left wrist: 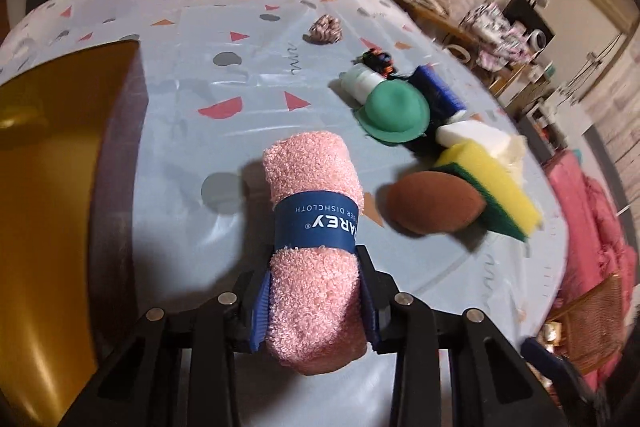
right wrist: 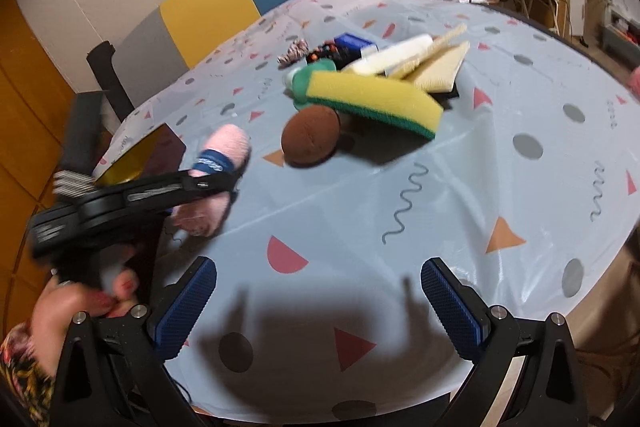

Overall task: Organize soft objects
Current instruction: 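Carry the pink towel toward the tray with left while right grasps the brown sponge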

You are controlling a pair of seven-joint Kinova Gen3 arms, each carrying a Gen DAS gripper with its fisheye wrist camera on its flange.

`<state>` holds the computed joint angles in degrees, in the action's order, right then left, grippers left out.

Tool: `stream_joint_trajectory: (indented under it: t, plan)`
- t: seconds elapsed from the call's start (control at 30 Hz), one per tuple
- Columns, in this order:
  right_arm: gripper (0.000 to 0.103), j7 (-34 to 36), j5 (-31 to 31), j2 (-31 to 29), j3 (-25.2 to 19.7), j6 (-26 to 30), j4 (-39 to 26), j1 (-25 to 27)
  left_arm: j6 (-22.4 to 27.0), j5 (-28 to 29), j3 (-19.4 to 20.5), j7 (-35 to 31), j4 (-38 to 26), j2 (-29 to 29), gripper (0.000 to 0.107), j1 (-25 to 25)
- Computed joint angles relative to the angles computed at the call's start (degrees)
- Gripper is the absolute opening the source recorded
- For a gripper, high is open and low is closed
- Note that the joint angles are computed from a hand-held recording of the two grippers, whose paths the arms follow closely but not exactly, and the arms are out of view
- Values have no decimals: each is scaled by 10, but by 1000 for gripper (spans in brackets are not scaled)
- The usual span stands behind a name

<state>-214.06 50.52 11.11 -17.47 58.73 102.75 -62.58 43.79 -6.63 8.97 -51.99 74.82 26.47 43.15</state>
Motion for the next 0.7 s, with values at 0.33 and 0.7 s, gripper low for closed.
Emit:
stream_joint_trajectory:
  t: [0.33,0.7]
  plan:
    - [100,51,59,30,33,-74,-20,37,-89,-65,-4,55,144,-141,36,8]
    - [99,1,43,64,97,-129,-27,68,-77,-117,15,136,225,-220,36,-78]
